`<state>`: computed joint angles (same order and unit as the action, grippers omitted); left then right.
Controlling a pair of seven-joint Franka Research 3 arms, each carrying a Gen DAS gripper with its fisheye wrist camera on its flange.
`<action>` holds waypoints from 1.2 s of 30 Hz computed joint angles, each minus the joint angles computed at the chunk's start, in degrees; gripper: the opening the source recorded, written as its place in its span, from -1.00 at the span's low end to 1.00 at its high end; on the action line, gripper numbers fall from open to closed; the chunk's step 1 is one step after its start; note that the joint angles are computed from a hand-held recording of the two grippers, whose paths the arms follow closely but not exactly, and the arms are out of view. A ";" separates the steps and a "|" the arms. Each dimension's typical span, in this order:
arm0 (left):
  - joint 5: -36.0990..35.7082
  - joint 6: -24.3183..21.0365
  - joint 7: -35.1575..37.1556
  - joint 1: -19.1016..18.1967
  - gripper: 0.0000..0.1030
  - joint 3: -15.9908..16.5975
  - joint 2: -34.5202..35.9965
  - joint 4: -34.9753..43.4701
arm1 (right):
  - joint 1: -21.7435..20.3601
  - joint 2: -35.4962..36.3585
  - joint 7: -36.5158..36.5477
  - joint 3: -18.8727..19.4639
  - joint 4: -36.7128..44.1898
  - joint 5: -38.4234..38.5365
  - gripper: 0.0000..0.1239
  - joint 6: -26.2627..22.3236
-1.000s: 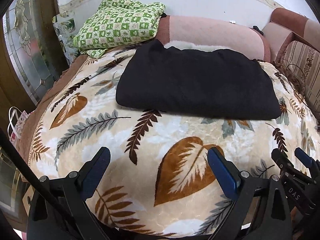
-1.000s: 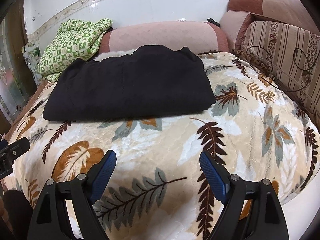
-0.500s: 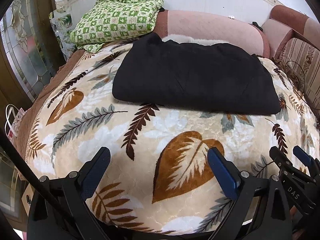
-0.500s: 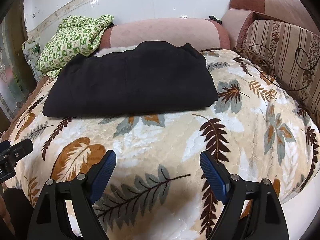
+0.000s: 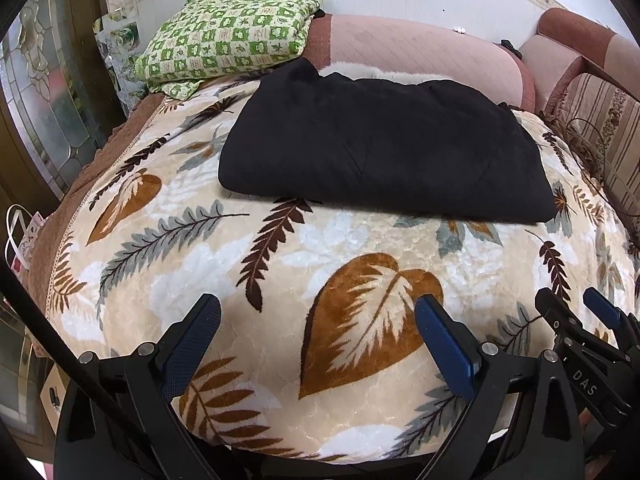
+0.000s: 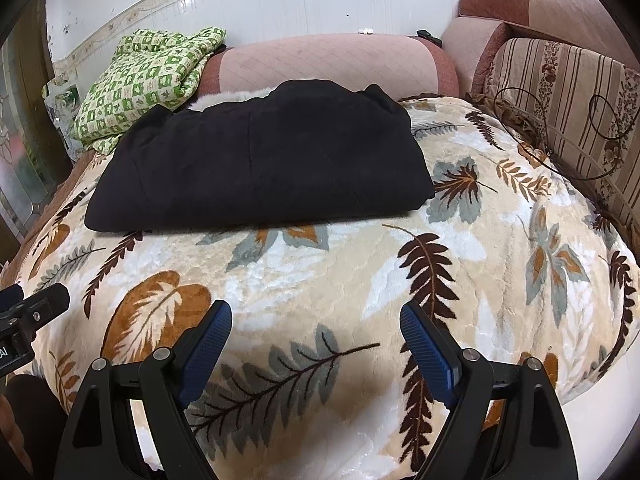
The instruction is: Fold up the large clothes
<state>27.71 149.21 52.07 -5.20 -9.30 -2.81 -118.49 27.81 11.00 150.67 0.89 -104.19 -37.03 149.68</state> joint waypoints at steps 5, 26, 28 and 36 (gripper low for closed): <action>-0.29 0.33 0.19 0.06 0.88 0.05 -0.33 -0.47 | 0.19 -0.27 0.32 0.10 -0.14 -0.24 0.45 -0.66; -1.69 2.28 0.05 0.72 0.88 -0.17 -5.86 -5.62 | 0.88 -2.75 2.57 1.74 -1.40 -4.26 0.46 -3.09; -1.68 2.58 -0.11 0.78 0.88 -0.28 -6.93 -6.54 | 0.84 -3.46 3.23 2.09 -2.02 -5.01 0.47 -3.16; -1.25 3.59 -0.77 1.11 0.88 -0.80 -10.57 -9.88 | 0.12 -6.06 5.86 3.63 -4.36 -7.53 0.48 -3.21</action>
<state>26.46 152.79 51.30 -4.09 -10.10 -13.38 -128.36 27.93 4.94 156.53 4.52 -108.56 -44.56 146.47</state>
